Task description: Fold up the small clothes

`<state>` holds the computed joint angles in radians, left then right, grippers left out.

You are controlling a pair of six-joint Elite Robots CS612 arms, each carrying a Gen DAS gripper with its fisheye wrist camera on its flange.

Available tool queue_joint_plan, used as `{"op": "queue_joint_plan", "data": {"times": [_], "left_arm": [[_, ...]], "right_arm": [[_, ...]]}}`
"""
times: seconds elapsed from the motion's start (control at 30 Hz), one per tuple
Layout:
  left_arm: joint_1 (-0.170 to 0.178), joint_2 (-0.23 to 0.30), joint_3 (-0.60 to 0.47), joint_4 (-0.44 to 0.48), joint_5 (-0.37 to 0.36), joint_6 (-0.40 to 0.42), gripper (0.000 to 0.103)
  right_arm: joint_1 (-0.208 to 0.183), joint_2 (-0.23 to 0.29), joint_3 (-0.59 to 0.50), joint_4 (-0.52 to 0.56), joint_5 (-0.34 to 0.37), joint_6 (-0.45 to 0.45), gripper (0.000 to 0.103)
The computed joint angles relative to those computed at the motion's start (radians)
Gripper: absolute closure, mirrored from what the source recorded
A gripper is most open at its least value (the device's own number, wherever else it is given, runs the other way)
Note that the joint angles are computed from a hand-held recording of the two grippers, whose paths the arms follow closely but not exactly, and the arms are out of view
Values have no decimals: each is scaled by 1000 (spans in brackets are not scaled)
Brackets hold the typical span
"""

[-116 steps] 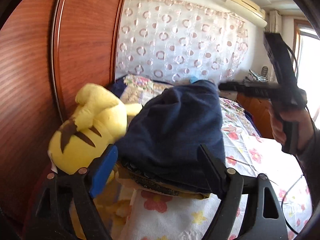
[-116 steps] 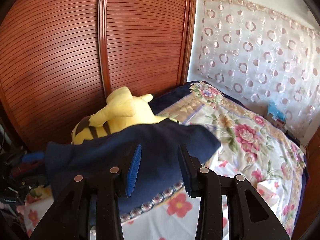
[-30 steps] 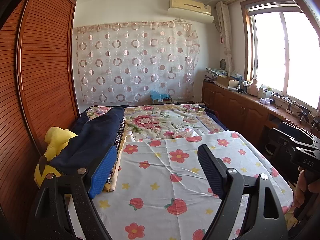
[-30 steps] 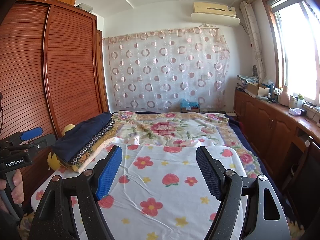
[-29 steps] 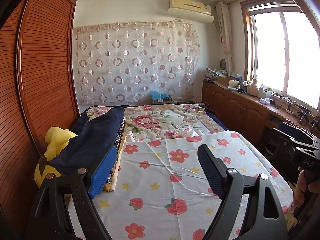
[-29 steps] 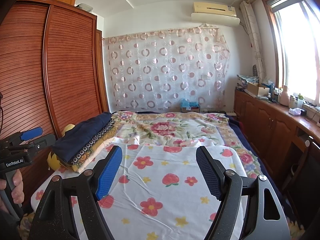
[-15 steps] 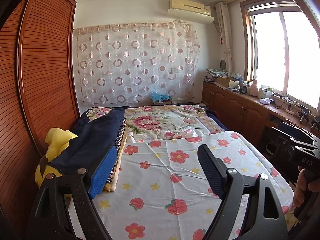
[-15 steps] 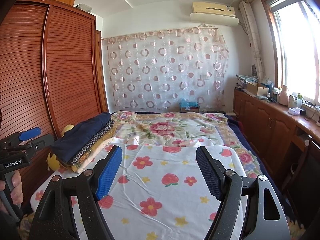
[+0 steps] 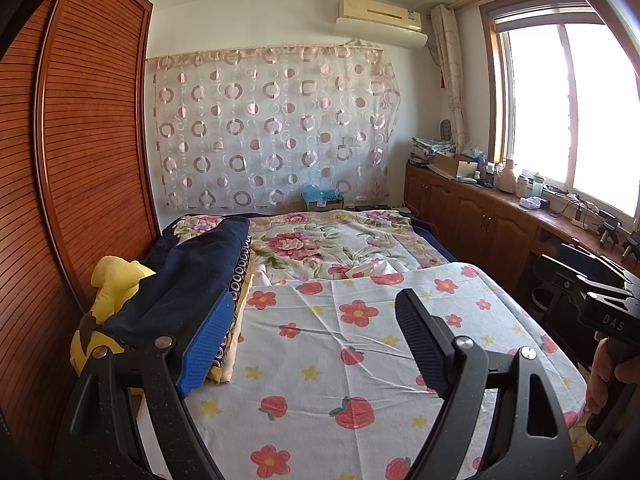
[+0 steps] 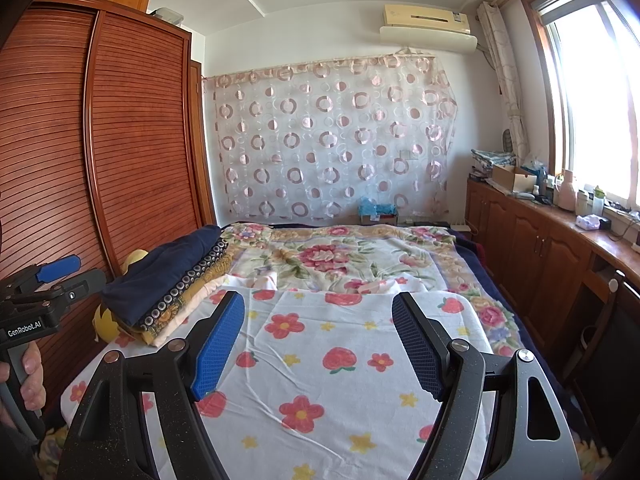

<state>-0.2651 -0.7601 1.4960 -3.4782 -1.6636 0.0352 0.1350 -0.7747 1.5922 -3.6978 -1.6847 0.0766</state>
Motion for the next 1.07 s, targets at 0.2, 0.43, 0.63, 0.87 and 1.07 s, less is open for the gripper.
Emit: {"op": "queue_joint_plan", "data": {"times": [0.2, 0.43, 0.63, 0.87, 1.07], "left_arm": [[0, 0, 1, -2, -1, 0, 19], [0, 1, 1, -3, 0, 1, 19], [0, 2, 1, -4, 0, 0, 19], [0, 3, 1, -5, 0, 1, 19], [-1, 3, 2, -7, 1, 1, 19]], "right_arm": [[-1, 0, 0, -1, 1, 0, 25], [-1, 1, 0, -2, 2, -2, 25], [-3, 0, 0, -1, 5, -2, 25], [-6, 1, -1, 0, 11, -1, 25], [-8, 0, -1, 2, 11, -1, 25]]}}
